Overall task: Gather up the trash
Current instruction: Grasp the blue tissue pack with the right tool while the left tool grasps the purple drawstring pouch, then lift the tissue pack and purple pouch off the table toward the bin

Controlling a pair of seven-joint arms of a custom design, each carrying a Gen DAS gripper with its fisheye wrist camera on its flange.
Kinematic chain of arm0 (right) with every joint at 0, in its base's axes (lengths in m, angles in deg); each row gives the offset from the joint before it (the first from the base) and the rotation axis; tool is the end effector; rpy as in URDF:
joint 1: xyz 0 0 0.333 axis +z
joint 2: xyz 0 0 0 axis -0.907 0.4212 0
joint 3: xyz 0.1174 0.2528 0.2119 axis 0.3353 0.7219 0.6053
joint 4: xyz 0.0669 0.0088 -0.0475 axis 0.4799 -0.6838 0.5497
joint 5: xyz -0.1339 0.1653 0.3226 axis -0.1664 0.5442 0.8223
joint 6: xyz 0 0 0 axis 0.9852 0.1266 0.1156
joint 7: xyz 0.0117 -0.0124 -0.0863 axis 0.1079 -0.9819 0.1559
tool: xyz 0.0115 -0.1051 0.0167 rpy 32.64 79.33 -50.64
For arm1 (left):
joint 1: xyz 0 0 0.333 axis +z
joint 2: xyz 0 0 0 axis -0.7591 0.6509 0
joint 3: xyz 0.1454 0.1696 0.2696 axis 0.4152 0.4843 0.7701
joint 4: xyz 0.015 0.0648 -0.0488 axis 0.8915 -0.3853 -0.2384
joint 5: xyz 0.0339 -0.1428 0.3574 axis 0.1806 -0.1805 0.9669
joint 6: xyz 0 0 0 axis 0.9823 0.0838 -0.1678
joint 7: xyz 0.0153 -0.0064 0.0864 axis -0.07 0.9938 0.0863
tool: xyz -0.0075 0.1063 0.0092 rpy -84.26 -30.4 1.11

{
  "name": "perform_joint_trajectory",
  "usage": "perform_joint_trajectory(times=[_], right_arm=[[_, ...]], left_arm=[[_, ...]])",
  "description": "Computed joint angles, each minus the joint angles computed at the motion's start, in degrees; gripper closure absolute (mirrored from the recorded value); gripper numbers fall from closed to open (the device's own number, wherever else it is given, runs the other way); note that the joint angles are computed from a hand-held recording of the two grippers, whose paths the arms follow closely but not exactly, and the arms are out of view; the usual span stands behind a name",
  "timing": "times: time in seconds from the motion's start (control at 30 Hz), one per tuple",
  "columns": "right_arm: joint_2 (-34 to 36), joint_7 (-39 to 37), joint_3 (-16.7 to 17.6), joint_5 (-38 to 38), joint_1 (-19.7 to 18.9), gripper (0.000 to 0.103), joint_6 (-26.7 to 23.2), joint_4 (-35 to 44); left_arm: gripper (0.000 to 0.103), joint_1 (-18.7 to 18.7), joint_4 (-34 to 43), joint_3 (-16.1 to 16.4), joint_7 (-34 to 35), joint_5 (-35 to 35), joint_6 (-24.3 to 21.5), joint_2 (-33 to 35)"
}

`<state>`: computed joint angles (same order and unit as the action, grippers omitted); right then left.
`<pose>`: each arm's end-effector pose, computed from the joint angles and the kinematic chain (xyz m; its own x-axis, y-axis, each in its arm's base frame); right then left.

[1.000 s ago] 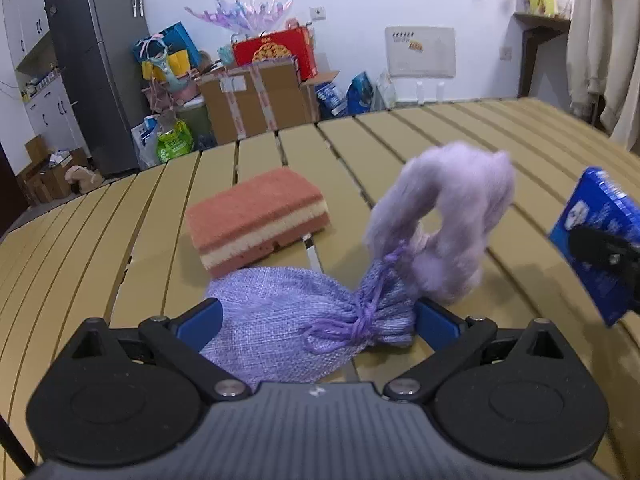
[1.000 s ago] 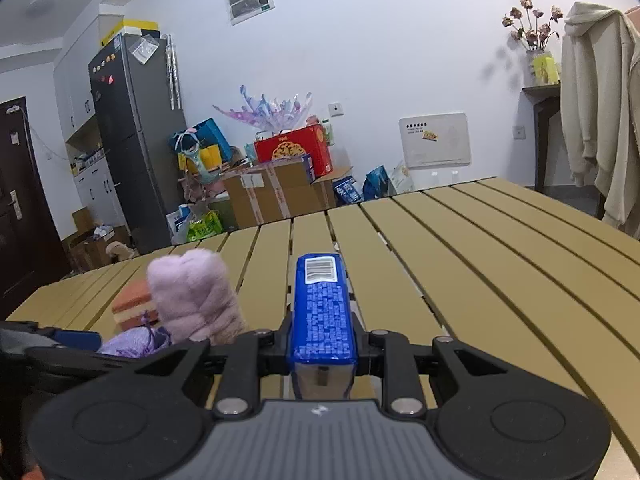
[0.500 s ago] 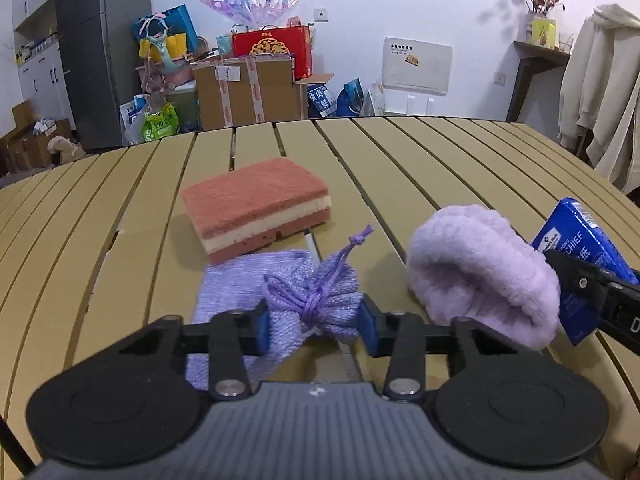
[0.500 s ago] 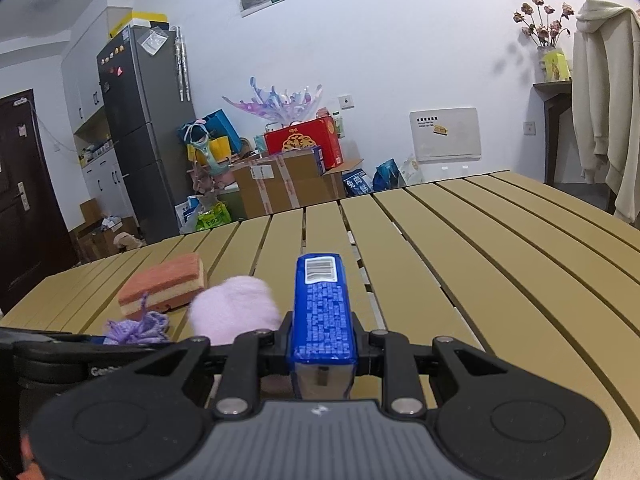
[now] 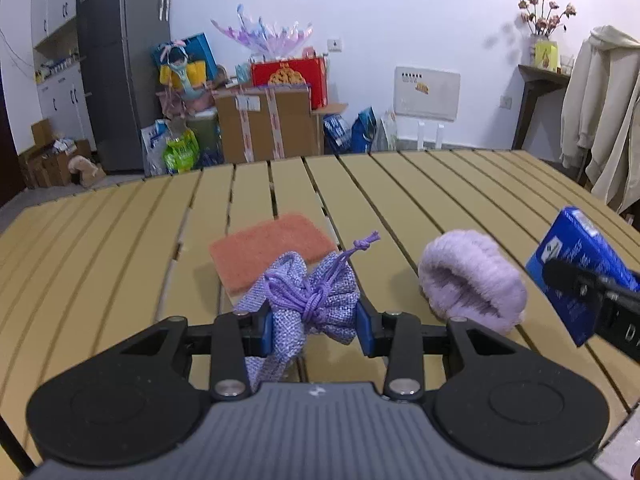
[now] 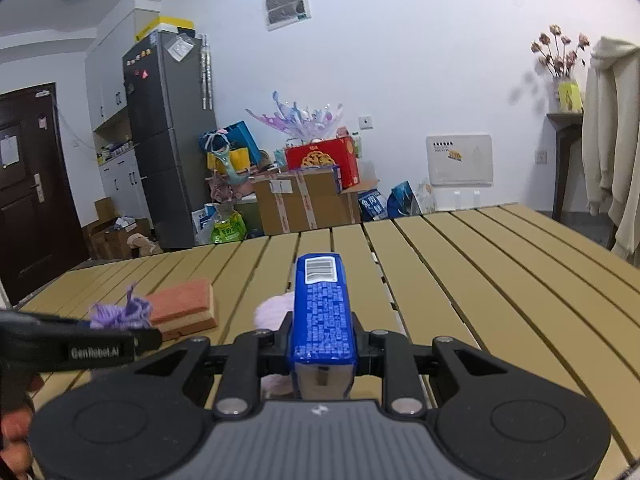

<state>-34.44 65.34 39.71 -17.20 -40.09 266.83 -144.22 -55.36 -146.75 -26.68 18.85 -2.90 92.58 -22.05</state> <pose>0.6252 0.1526 0.4912 -0.0026 -0.9859 -0.1670 -0.3828 0.1553 -0.9107 0.6668 -0.1536 0.5211 -0.1956 -0.9798 -0.0424 -0.5517 0.1457 -0.8212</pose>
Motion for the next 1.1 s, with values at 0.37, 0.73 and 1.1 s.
perform_joint_trajectory(times=[0.37,0.73,1.1], right_arm=[[-8.29,-10.24,1.61,8.57,3.26,0.080,1.74,-7.48],[-16.81,-21.48,9.45,18.70,1.22,0.080,5.09,-14.75],[-24.72,-29.41,15.34,26.49,0.77,0.080,6.71,-21.92]], left_arm=[[0.065,-2.15,-9.75,4.15,-9.23,10.33,2.54,-10.49],[0.064,6.57,-21.33,-1.84,-23.21,24.01,5.63,-21.59],[0.064,4.99,-34.48,0.17,-12.92,10.39,8.46,-32.06]])
